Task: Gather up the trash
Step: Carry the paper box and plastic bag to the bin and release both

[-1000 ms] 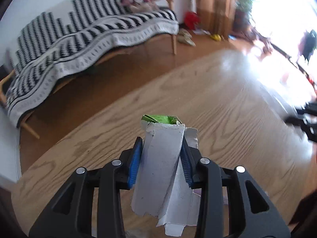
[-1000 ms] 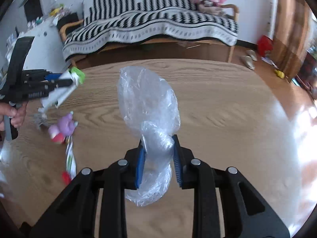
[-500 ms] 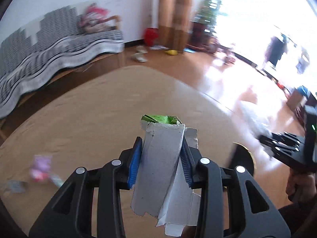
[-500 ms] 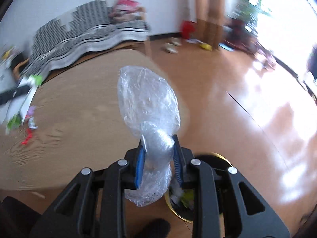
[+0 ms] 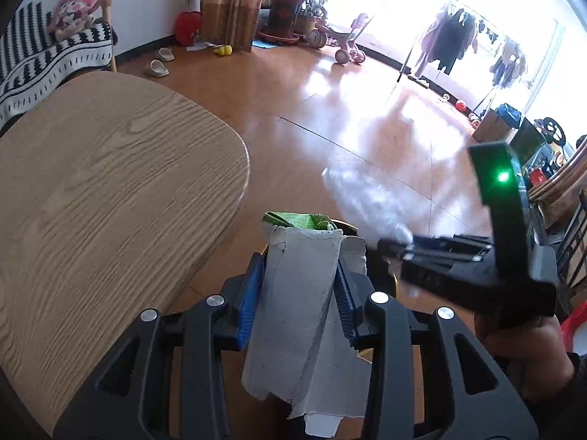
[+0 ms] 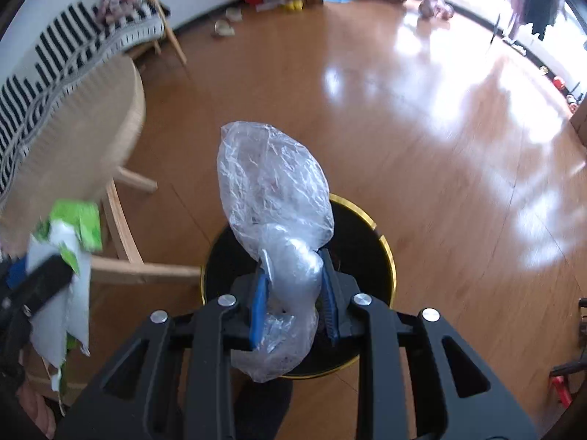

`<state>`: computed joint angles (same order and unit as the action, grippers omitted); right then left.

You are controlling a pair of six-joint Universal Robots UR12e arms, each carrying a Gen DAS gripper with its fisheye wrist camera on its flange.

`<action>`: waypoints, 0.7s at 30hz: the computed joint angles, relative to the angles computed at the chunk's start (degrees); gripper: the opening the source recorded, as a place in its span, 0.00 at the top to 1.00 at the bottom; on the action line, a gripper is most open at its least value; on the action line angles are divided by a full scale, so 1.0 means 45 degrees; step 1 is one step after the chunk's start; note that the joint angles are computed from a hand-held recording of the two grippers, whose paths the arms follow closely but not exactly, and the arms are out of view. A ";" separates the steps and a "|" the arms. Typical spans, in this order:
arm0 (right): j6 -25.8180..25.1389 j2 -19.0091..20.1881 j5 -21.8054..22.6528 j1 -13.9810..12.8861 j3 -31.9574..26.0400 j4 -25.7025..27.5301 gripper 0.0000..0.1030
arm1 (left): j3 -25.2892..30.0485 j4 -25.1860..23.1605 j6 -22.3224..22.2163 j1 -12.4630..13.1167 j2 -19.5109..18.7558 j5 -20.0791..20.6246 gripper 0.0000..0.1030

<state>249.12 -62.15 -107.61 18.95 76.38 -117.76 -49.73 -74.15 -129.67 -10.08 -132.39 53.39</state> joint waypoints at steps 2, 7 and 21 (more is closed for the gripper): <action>0.0033 0.0102 0.0472 -0.0132 0.0024 -0.0050 0.75 | -0.0447 0.1070 0.0077 -0.0078 0.0068 0.0114 0.64; 0.0129 0.0219 0.1224 -0.0302 0.0222 -0.0123 0.74 | 0.0143 0.0585 0.0271 -0.0212 -0.0306 0.0153 0.64; 0.0707 -0.0156 0.1345 -0.0407 0.0835 -0.0657 0.32 | 0.0682 -0.0150 -0.0121 -0.0278 -0.0665 -0.0049 0.64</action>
